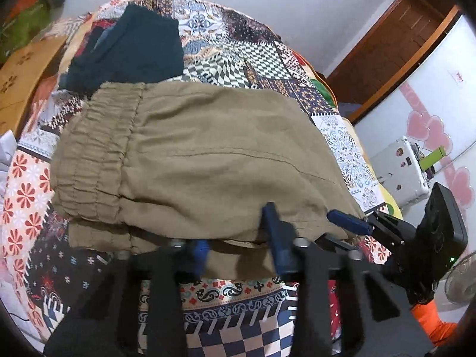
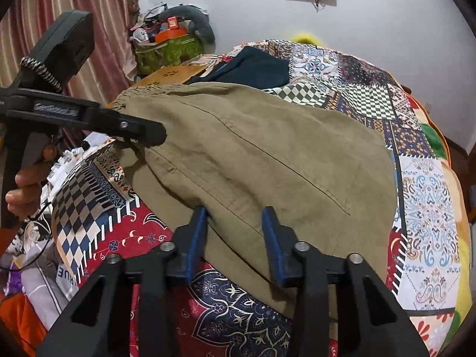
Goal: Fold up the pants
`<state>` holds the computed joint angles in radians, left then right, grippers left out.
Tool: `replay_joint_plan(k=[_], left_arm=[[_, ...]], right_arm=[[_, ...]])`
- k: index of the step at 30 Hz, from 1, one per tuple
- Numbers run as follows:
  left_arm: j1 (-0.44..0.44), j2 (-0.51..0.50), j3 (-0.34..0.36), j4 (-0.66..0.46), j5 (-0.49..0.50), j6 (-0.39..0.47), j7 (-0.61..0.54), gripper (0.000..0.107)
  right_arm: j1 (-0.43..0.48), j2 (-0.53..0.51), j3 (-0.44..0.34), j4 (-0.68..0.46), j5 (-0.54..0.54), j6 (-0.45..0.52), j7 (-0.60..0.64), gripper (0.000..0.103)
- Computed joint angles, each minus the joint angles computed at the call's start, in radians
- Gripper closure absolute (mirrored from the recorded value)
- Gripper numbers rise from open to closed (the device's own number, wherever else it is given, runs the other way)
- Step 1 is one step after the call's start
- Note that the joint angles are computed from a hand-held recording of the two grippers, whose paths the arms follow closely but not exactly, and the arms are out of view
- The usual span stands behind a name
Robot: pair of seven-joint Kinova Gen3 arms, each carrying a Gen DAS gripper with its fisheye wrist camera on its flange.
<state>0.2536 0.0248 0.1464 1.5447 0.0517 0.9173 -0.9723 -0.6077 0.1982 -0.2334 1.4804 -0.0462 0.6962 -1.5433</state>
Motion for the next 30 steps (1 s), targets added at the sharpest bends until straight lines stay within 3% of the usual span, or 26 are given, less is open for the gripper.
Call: replay_joint_plan(k=[3,6,15,21,25,28,30], left_arm=[[0.014,-0.004,0.009,-0.008,-0.057,0.005,0.041,0.088],[0.025,-0.016,0.016,-0.009,-0.091,0.009,0.067,0.094],[0.082,-0.039,0.067,-0.039,-0.242,0.052,0.145,0.095],[0.100,-0.027,0.069,-0.005,-0.252,0.079,0.184,0.094],[0.104,-0.036,0.062,0.034,-0.242,0.073,0.196,0.088],[0.124,-0.040,0.087,0.017,-0.319,0.120,0.220,0.078],[0.142,-0.040,0.102,0.001,-0.375,0.155,0.235,0.077]], right_arm=[[-0.008,-0.011,-0.002,0.014,0.015,-0.020,0.000,0.092],[-0.014,-0.024,-0.004,0.022,0.025,-0.027,-0.002,0.097],[0.024,-0.095,-0.018,0.063,-0.055,-0.051,0.034,0.098],[0.034,-0.084,-0.020,0.077,-0.094,-0.027,0.044,0.098],[0.044,-0.072,-0.019,0.076,-0.132,-0.008,0.045,0.095],[0.050,-0.079,-0.017,0.069,-0.149,0.000,0.044,0.095],[0.057,-0.087,-0.016,0.066,-0.165,-0.006,0.047,0.095]])
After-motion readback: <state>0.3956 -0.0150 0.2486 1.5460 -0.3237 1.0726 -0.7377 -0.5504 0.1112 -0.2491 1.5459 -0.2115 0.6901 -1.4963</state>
